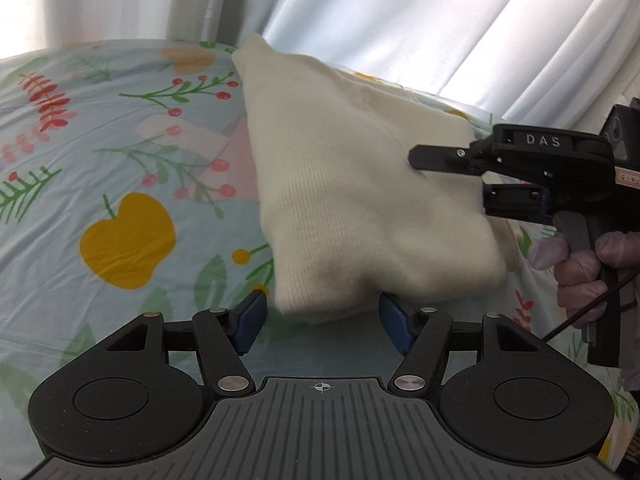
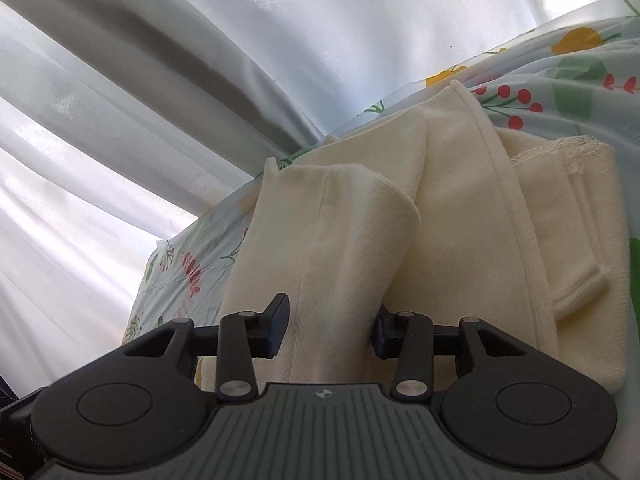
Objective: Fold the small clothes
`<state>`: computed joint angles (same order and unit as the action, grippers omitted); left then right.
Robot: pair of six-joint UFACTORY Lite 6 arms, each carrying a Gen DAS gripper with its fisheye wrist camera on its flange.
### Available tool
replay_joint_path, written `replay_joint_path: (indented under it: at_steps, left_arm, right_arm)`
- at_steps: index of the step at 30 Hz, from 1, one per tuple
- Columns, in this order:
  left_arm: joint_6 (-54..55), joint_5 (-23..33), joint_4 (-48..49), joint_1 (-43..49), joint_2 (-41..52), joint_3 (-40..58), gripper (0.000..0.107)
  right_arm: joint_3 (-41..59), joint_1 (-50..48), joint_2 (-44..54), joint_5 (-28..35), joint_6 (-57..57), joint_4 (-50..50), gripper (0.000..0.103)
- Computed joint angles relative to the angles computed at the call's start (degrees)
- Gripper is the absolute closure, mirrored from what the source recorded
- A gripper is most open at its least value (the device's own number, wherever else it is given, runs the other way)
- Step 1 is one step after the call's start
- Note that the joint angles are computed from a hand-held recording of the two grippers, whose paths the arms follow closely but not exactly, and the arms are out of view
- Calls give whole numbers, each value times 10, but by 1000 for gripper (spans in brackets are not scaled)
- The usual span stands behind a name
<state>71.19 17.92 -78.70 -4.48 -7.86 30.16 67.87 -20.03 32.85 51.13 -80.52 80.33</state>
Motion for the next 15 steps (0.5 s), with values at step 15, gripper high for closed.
replay_joint_path:
  at_steps: [15]
  left_arm:
    - [10,-56,-93,-23,10,1,47]
  right_arm:
    - [-36,23,-29,-46,-36,18,86]
